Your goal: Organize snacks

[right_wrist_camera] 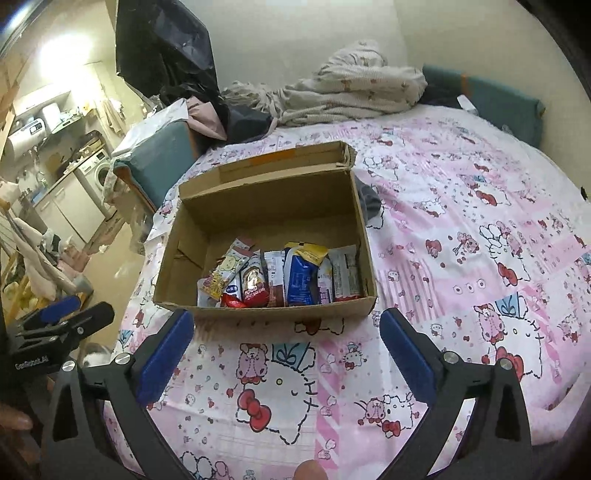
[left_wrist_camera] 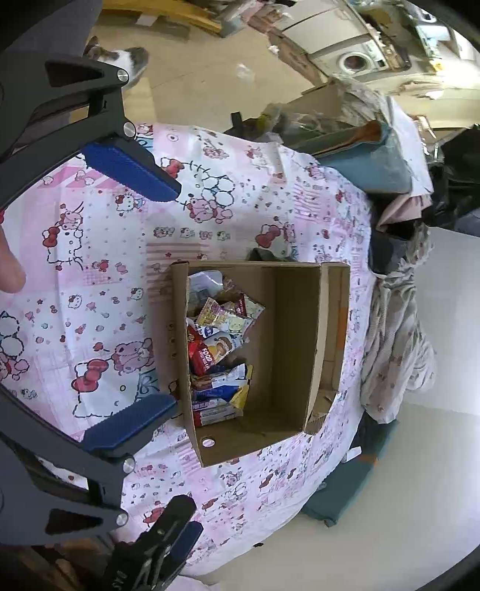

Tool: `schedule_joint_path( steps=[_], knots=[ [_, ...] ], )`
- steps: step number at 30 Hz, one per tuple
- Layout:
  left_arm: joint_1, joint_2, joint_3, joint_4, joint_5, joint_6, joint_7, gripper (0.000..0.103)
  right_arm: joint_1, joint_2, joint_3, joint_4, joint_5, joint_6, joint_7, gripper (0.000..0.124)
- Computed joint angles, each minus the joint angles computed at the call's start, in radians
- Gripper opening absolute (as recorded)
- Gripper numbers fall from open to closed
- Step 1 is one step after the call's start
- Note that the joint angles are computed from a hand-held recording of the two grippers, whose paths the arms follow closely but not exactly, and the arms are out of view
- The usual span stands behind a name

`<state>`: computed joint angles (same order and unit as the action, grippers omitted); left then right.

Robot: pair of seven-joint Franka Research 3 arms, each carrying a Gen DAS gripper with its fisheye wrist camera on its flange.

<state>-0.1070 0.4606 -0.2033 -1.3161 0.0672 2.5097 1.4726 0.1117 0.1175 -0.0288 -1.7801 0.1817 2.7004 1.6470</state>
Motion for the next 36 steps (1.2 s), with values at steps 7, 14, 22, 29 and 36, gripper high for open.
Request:
schedule_joint_path(
  steps=[7,14,22,29,36],
  knots=[
    [-0.001,0.009,-0.004,-0.004,-0.002,0.025,0.004,0.103,0.036,-0.002,-0.022,-0.023,-0.216,0.066,0.105,0.103],
    [-0.007,0.020,0.006,-0.002,0.015,0.049,-0.019,0.103,0.047,0.015,-0.021,-0.010,-0.268,0.076,0.127,0.103],
    [-0.001,0.019,0.000,-0.008,0.017,0.061,-0.019,0.103,0.046,0.028,-0.022,0.003,-0.251,0.063,0.138,0.103],
    [-0.001,0.031,-0.006,0.009,0.010,0.045,-0.008,0.103,0.051,0.031,-0.032,0.011,-0.286,0.030,0.175,0.103],
    [-0.002,0.031,-0.006,0.006,0.007,0.047,-0.001,0.103,0.046,0.030,-0.028,0.012,-0.274,0.030,0.182,0.103]
  ],
)
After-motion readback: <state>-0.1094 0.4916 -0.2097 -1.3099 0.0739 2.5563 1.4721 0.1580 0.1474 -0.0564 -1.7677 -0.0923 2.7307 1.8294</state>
